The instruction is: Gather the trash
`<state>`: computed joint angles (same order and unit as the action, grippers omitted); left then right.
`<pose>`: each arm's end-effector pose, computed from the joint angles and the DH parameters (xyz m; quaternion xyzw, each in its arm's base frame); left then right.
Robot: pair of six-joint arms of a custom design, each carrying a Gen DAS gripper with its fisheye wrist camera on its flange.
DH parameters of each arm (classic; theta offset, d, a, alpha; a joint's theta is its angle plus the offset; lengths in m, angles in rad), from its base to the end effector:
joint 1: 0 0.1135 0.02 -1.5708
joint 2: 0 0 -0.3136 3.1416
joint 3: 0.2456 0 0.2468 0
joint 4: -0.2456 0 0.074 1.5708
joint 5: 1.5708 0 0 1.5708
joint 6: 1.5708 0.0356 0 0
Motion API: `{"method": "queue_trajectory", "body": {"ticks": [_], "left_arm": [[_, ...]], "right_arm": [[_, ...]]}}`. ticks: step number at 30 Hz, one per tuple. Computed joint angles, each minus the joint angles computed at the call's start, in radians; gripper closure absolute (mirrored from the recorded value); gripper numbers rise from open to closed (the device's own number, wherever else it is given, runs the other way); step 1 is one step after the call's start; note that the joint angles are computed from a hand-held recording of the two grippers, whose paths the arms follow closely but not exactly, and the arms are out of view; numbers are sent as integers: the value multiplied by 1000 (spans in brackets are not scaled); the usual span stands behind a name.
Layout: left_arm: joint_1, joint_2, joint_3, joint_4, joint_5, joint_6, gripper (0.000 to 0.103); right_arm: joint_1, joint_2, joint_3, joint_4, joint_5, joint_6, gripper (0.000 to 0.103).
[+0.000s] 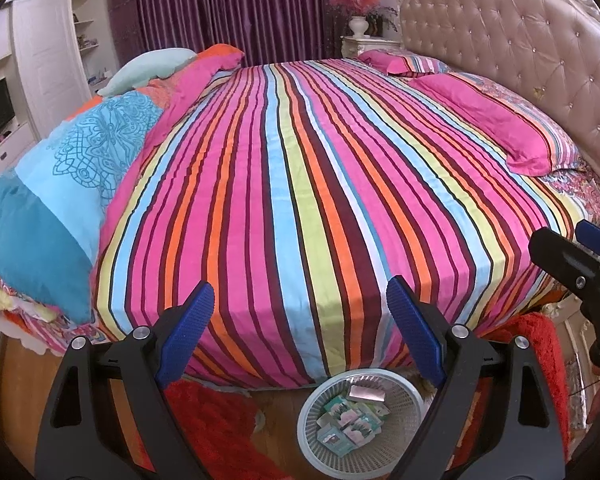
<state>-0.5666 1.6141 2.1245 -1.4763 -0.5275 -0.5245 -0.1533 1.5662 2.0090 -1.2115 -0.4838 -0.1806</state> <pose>0.2397 -0.1313 0.5099 -0.0582 0.9230 0.0635 0.3750 0.2842 -0.0272 0.5105 -0.1057 0.8925 0.1545 0.4104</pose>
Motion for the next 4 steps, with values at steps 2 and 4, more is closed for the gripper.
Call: {"method": "queue_trajectory", "body": {"ticks": [2,4], "left_arm": [[-3,4,6,-7,-2,-1,17],[-4,0,3,-4,1,-2,17]], "right_arm": [[1,-3,-4,1,1,0,8],[1,-3,-4,1,1,0,8]]}}
